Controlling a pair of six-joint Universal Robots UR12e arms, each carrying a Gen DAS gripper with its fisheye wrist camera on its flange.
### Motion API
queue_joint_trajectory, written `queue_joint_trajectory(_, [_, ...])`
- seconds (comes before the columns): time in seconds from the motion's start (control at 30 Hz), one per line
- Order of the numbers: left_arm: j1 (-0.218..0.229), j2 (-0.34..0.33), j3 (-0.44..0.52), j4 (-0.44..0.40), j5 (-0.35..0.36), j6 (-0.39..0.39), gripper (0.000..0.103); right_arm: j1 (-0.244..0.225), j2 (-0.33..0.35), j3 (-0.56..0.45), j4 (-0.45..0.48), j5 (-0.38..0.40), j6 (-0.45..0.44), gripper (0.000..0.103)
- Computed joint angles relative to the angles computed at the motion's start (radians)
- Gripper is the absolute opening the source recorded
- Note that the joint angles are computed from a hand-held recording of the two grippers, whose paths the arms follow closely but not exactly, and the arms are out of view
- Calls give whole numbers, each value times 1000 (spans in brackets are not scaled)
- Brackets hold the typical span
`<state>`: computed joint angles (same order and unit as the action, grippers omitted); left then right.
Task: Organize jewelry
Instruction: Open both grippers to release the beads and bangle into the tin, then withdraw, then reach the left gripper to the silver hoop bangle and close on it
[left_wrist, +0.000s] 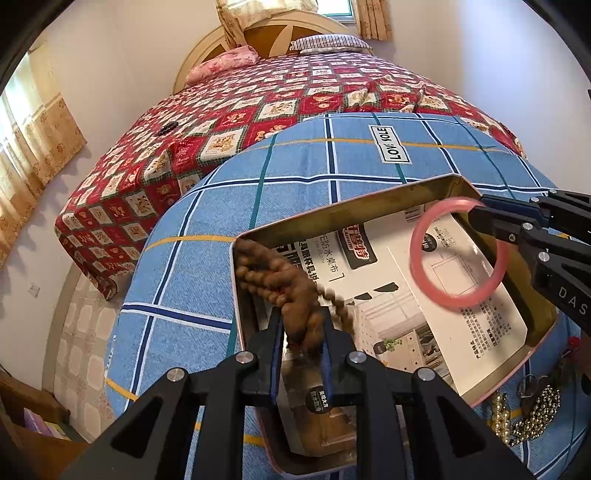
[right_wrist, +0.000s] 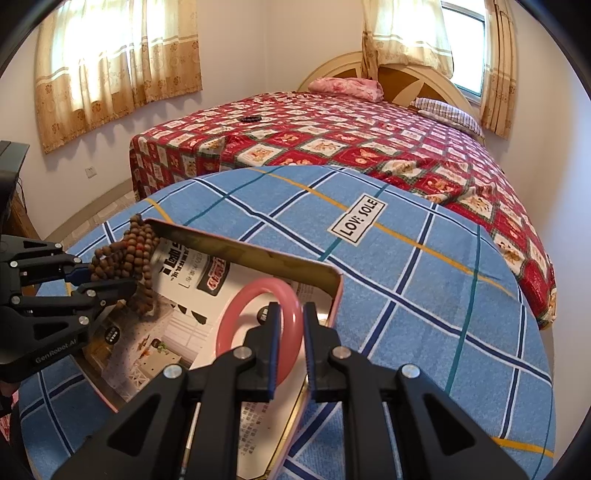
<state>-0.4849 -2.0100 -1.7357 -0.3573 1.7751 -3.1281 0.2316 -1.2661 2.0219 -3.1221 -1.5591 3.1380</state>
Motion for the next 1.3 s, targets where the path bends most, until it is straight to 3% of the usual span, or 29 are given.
queue_joint_trajectory(0.03, [-1,1,-1,3,6,0,26,0,0,1,-3,-1,1,17])
queue_joint_trajectory(0.07, [-3,2,-3,7,13,0,38,0,-1,2,-7,1,3,20])
queue_joint_trajectory(0.1, [-3,4,-7,18,15,-1,44,0,-2,4,-14,2,7,27])
queue_joint_trajectory(0.2, [-4,14,-17,34,7,-5,49,1,-6,9,-32,-1,12,39])
queue_joint_trajectory(0.3, [-7,21,-26,55,6,0,53,2,-12,13,-38,-6,12,39])
queue_joint_trajectory(0.73, [-8,75,-98,103,25,-62,55,9,-52,63,-51,-56,36,51])
queue_joint_trajectory(1.3, [-67,141,-225,102,34,-38,55,23,-145,219,-80,-107,68,66])
